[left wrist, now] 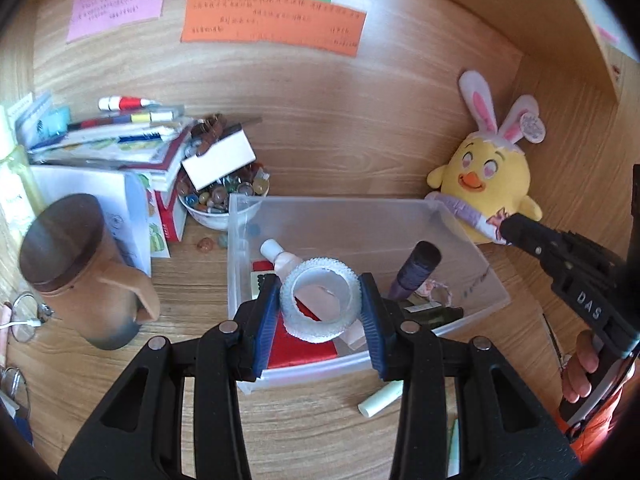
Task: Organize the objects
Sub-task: 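Carry the tape roll and pink clip over the clear box, then open both tools to drop the tape roll and pink clip into the box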
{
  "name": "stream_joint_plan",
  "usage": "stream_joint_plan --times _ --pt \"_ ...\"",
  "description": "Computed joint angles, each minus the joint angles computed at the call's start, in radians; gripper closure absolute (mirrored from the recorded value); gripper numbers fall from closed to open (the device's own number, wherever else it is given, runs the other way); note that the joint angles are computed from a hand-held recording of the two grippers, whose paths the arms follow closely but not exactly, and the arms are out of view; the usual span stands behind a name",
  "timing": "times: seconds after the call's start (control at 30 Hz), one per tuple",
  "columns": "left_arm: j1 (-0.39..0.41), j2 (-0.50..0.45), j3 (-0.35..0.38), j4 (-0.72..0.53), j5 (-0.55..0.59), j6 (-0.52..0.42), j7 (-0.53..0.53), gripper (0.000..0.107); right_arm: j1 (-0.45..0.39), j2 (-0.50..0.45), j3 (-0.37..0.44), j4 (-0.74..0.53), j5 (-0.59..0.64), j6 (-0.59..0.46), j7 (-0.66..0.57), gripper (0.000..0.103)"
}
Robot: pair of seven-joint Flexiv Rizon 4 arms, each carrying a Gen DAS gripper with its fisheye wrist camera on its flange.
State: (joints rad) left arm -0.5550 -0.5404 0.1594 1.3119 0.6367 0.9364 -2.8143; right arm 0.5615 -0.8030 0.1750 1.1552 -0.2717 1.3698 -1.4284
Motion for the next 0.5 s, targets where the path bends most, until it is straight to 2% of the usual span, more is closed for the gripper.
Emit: stream_joint_plan --times 0.17,0.37,0.5 --pt "0.035 -0.033 -0.02 -0.006 -0.056 0.017 0.047 0.068 0.004 -0.033 -0.002 -0.034 0.006 -0.069 0.008 0.092" --pt "0.036 -0.057 -0.01 -0.017 -0.091 0.023 0.091 0.068 -0.009 -0.064 0.028 -0.074 0.04 -0.158 -0.024 0.092" --pt "0.036 -0.069 -0.002 -0.022 -0.107 0.025 0.104 0.068 0.01 -0.087 -0.005 -0.098 0.035 -0.206 -0.018 0.092"
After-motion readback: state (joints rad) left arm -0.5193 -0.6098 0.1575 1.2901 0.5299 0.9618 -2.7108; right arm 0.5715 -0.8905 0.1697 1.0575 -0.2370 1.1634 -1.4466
